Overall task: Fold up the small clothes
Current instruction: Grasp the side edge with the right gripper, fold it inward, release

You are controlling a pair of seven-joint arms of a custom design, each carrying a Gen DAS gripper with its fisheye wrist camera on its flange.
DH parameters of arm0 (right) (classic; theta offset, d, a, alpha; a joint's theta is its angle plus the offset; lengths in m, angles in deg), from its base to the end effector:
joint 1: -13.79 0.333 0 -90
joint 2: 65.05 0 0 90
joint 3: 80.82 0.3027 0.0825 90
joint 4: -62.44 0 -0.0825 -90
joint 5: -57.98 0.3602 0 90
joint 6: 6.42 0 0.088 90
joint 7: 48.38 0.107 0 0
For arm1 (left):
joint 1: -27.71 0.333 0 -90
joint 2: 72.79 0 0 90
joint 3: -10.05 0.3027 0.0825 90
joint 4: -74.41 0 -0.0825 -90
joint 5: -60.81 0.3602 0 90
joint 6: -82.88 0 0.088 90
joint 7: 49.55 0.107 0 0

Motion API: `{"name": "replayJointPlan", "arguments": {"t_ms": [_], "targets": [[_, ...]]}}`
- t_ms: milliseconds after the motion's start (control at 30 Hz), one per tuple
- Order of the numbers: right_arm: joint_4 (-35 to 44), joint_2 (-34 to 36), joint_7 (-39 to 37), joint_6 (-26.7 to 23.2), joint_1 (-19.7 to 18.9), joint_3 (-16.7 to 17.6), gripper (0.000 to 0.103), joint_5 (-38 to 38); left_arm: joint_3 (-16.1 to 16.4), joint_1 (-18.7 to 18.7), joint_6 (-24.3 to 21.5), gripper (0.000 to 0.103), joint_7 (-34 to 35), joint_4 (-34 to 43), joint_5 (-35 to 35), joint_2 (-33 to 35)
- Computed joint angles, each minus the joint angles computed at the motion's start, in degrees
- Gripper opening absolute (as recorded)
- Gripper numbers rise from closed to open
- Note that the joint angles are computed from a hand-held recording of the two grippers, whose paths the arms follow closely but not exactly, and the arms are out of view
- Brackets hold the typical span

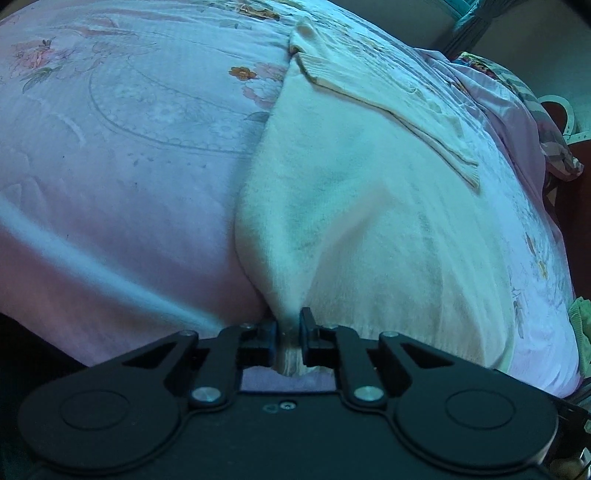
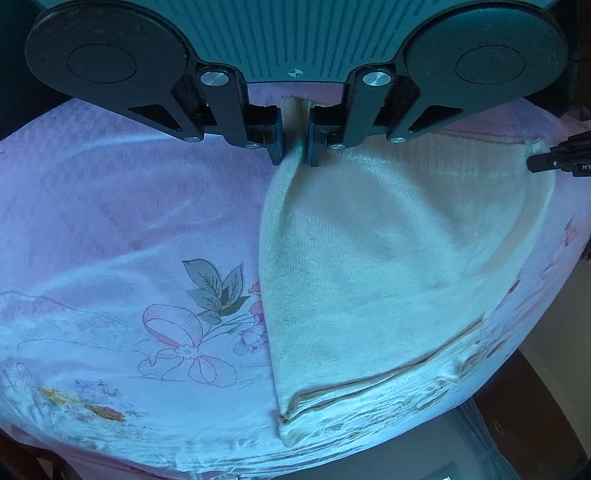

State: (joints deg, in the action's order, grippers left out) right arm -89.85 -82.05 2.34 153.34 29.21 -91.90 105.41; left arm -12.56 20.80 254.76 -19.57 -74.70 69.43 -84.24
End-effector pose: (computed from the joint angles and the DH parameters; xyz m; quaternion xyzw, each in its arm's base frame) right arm 0.4181 -0.0008 0.3732 -0.6839 0.6644 -0.0492 0.2973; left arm 0.3925 -0.2358 0.3880 -0.7903 0.5389 -0.2829 0.0701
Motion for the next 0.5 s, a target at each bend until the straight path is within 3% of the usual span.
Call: {"name": "replayJointPlan", "arguments": {"t_ms": [100, 233, 400, 500], "targets": [[0.45, -0.3, 0.67, -2.58, -0.28, -0.18, 0.012, -0.62, 1.0, -1.34, 0.5, 0.009, 0.81, 0.09, -2.05, -0.12], [0.76, -1.19, -0.99, -2.96, 0.02, -0.7, 0.006, 1.69, 0.33, -0.48, 1.75, 0.008, 0.7, -0.14, -2.52, -1.31], [3.53, -1.56, -5.79, -1.8, 1.36, -1.64, 0.005, 8.53, -0.71, 2.39, 3.69, 0.008, 0.96, 1.82, -2.08, -1.31], [8.05, 1.5, -9.33, -1.08, 1.86, -1.52, 0.005, 13.52, -2.71, 6.7, 4.22, 0.008, 0.05, 6.01, 1.72, 1.35]]}}
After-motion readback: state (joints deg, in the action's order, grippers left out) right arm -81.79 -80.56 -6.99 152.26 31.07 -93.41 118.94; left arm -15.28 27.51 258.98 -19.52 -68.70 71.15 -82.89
